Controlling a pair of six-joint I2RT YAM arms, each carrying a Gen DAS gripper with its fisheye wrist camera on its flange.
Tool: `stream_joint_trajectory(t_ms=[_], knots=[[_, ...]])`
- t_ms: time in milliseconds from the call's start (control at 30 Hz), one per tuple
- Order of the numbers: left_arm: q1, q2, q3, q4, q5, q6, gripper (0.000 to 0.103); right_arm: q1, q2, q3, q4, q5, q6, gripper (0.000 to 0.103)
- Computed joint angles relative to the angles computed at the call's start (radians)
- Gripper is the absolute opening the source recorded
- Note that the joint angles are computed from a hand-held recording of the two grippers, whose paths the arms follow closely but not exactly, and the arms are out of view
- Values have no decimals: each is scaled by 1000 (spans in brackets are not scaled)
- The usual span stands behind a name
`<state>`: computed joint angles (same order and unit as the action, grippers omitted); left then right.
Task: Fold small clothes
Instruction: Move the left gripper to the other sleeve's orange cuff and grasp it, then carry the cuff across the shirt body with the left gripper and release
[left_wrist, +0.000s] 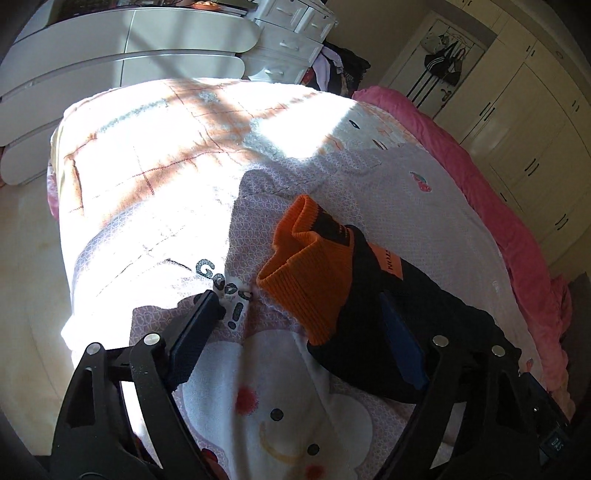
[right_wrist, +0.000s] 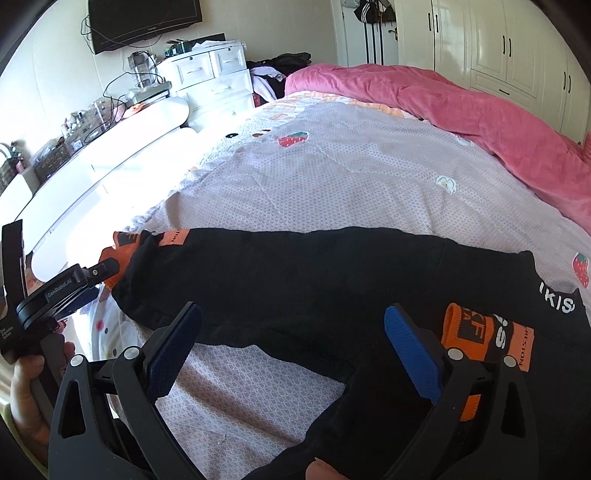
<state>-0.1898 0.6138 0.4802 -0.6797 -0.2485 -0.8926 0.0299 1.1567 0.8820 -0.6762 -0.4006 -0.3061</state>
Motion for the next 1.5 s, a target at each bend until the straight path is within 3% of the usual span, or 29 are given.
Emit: stream_joint_trajectory(t_ms=[67, 133, 200, 300, 367, 900, 1500], knots=[[14, 9, -4, 19, 1, 8, 63, -8, 2, -7, 1, -8, 4, 98], [17, 32, -2, 39, -9, 15, 62, -13, 3, -13, 4, -8, 1, 98], [3, 49, -2, 57, -27, 14, 52, -16, 7, -16, 7, -8, 1, 98], [-17, 70, -4, 92, -41, 18, 16, -24, 14, -18, 10, -10, -1, 98], [-30, 85, -6, 116, -38, 18, 4, -33, 16, -19, 11, -12, -1, 98], [-306, 80, 130, 90, -186, -20, 2, -260, 28, 16, -77, -145, -89, 98], [-648, 265, 296, 82, -391, -88, 2, -651, 171, 177, -236, -333, -298, 98]])
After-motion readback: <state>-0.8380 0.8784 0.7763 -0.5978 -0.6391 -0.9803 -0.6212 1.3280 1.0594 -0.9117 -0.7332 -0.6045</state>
